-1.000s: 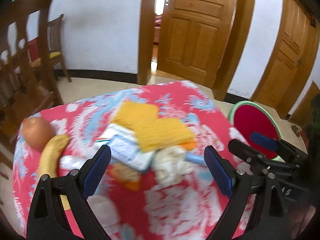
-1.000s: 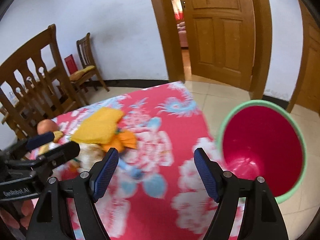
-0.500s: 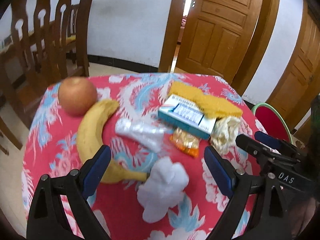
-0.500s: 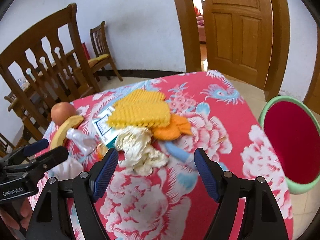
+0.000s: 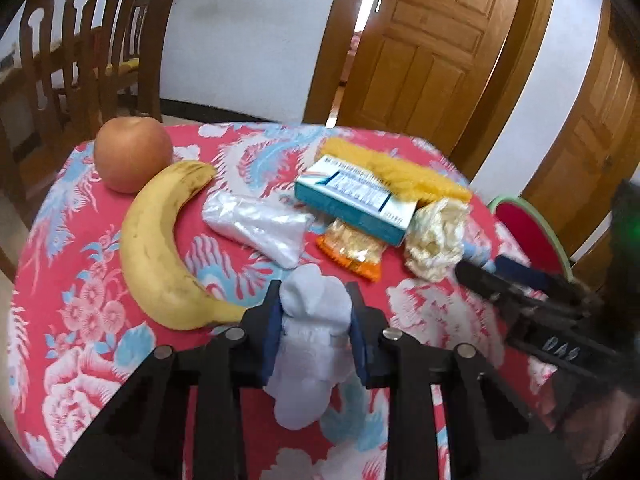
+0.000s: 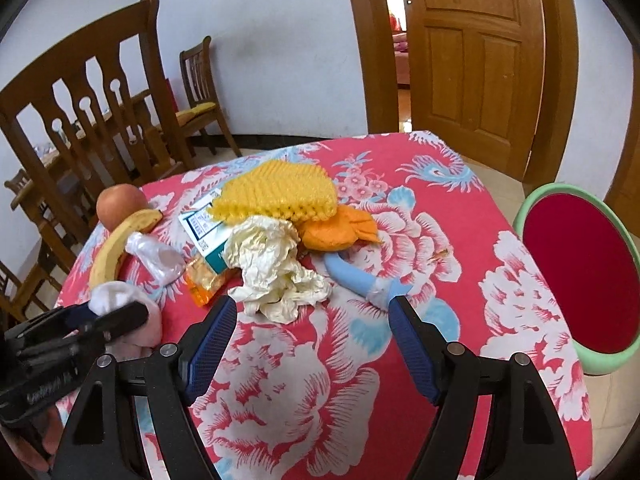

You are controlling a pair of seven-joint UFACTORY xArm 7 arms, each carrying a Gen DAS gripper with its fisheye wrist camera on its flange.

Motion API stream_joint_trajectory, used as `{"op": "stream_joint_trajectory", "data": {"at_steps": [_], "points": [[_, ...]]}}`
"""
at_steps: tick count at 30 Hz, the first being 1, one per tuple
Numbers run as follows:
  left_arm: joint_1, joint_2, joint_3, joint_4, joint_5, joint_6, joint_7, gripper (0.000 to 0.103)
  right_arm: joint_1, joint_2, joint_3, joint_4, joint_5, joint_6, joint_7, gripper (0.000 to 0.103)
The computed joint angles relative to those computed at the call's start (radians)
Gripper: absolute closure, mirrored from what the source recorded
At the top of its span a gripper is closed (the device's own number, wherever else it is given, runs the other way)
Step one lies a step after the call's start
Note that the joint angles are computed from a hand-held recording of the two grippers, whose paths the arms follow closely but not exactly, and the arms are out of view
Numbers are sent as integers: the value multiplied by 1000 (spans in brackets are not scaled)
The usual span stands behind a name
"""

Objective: Collect trash
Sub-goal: 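Grasp the white sock with the left tool while the right tool grasps a crumpled tissue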

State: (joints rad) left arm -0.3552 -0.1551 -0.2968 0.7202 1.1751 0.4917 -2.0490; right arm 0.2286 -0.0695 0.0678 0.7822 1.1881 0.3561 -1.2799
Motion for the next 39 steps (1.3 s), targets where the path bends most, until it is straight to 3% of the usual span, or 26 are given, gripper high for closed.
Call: {"op": "stream_joint_trajectory", "data": {"at_steps": [4, 11, 22, 24, 28, 29, 33, 39], "points": [[11, -22, -4, -20, 98, -35, -78, 76, 6, 4, 6, 2, 13, 1, -14, 24], [-11, -9, -19, -8, 56, 52, -47, 76, 30, 23, 29, 9, 44, -34, -58, 24], [-18, -28, -12, -28, 62, 57, -83, 75, 45, 61, 57, 41, 17, -87, -58, 24], [-17, -28, -13, -29, 62, 53, -83, 75, 42, 68, 58, 44, -9, -85, -32, 31], [-14, -24, -13, -26, 65, 48, -86, 75, 35, 66, 59, 45, -5, -72, -35, 86], [-13, -27, -12, -28, 74, 42, -97, 75, 33, 62, 57, 45, 5, -57, -48, 92], [-9, -29, -12, -34, 86, 32, -111, 75, 31, 38, 49, 36, 82, -18, -136, 94], [-12, -28, -13, -31, 83, 37, -107, 75, 32, 33, 41, 33, 103, -5, -149, 94]]}}
